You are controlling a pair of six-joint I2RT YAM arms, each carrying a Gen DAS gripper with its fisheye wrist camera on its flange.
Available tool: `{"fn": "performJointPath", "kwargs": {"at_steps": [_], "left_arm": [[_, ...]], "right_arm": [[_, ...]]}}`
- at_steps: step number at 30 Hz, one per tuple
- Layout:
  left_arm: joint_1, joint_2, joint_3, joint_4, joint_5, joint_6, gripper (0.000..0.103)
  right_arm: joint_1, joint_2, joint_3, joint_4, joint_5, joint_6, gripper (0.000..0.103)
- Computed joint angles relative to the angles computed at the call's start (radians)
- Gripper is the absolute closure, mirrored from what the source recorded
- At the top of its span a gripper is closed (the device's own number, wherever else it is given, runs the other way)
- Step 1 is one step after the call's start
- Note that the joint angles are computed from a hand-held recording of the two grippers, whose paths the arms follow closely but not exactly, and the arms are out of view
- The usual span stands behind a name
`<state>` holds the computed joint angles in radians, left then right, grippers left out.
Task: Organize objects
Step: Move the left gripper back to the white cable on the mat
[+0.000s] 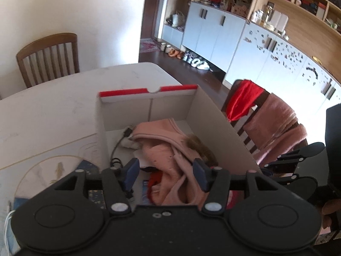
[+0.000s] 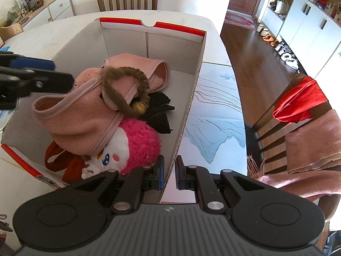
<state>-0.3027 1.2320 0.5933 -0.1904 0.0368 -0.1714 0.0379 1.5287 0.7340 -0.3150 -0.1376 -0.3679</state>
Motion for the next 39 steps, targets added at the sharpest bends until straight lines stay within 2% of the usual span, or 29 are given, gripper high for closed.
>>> {"fn": "performJointPath", "kwargs": {"at_steps": [14,19,22,29,34,39], "left_arm": [[0.263,-0.310,-0.119,-0.133,0.026,0.058,0.038],[0.416,-0.404,-0.160,-0.186,0.049,0.127,0.023],[0.541,-0.441,-0.179,-0.213,0.096,0.169,0.019],[0.813,-0.467,-0.212,-0.232,0.155,0.316,0.018],[1.007,-0.408,-0.237,-0.200,0.200,0.435,0.018],[1.079,-0.348,-0.287,-0.133,0.191,0.528,0.018]], "right_arm": [[0.012,-0.060,-0.005,-0.054,0.020,0.006,0.094],[0.011,-0.069,-0.003,-0.065,0.018,0.010,0.094],[0.008,-0.068,0.006,-0.081,0.015,0.023,0.094],[0.022,-0.080,0.021,-0.121,0.037,0.051,0.094],[0.031,-0.089,0.031,-0.140,0.051,0.059,0.094],[0.039,-0.095,0.031,-0.143,0.063,0.068,0.094]]}}
